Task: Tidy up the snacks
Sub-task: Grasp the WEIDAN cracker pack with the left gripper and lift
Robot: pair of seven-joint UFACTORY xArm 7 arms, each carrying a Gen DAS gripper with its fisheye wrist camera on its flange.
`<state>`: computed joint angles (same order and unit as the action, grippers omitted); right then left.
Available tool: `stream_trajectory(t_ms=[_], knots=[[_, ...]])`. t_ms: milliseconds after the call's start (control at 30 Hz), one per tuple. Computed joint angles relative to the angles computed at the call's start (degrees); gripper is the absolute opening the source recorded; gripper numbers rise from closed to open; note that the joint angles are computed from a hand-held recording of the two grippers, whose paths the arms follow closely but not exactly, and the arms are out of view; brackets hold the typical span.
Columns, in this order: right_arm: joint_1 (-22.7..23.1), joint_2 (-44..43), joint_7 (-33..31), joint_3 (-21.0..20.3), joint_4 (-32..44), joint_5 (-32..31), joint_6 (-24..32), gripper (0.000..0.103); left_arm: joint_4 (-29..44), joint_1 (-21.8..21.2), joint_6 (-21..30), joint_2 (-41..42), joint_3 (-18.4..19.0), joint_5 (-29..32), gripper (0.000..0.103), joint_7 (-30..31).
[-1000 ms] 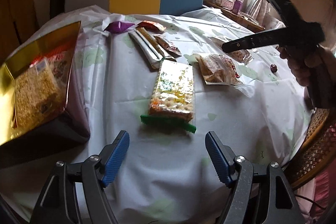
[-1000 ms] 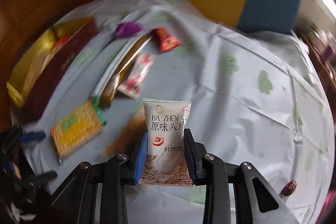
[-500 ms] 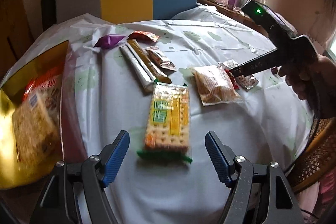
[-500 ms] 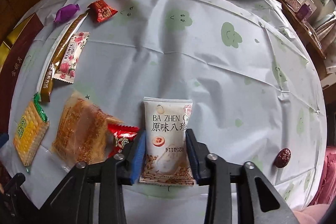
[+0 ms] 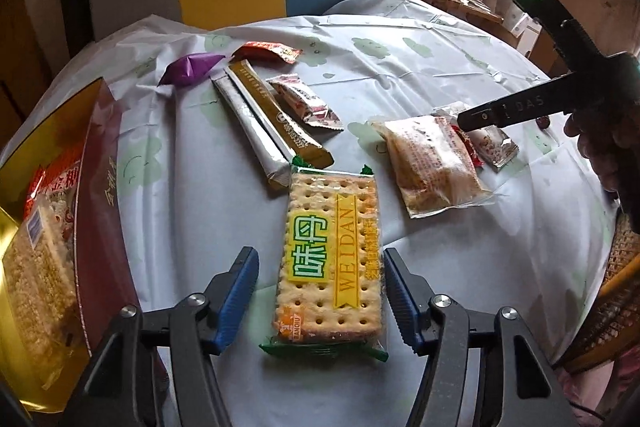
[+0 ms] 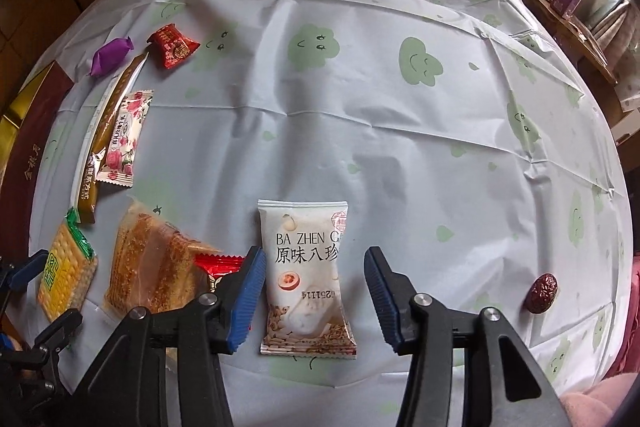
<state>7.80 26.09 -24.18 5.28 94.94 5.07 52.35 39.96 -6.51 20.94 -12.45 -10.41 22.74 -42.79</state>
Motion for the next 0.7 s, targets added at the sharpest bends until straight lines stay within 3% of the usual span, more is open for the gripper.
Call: stream_trajectory(t_ms=[100, 200, 267, 300, 333, 467, 700], knots=[[0.13, 0.83, -0.02, -0.13, 1.32, -0.41, 0.66, 0.052, 0.20, 0.88, 0.56, 0.18, -1.34, 3.12, 0.063, -2.77], [0.18, 1.13, 0.11, -0.20, 1.57, -0.56, 0.71, 0.052, 0.18, 2.10, 0.54, 0.27, -2.72, 8.39, 0.048, -7.36], [0.45, 0.13, 0.39, -0.20, -0.16, -0.85, 0.21, 0.050, 0.41, 2.57, 1.11, 0.32, -3.47, 11.82, 0.048, -10.75], [0.86, 0.58, 0.61, -0.19, -0.03, -1.30, 0.08, 0.036, 0.38, 2.75, 1.36, 0.18, -3.84, 13.65, 0.048, -12.70], [0.93, 0.41, 0.12, 0.10, -0.68, -1.23, -0.07, 0.033, 0.32, 2.87, 1.63, 0.02, -4.20, 15.40, 0.048, -14.71], [1.60, -0.73, -0.81, -0.06, -2.97, -2.79, -2.56, 0.033, -0.82, 2.61, 1.37, -2.23, -3.98, 18.09, 0.048, -19.67], [0.46, 1.87, -0.44, 0.22, 0.72, -0.23, 1.22, 0.037, -3.65, 3.94, 0.20, -9.81, -4.02, 15.02, 0.048, -20.56]])
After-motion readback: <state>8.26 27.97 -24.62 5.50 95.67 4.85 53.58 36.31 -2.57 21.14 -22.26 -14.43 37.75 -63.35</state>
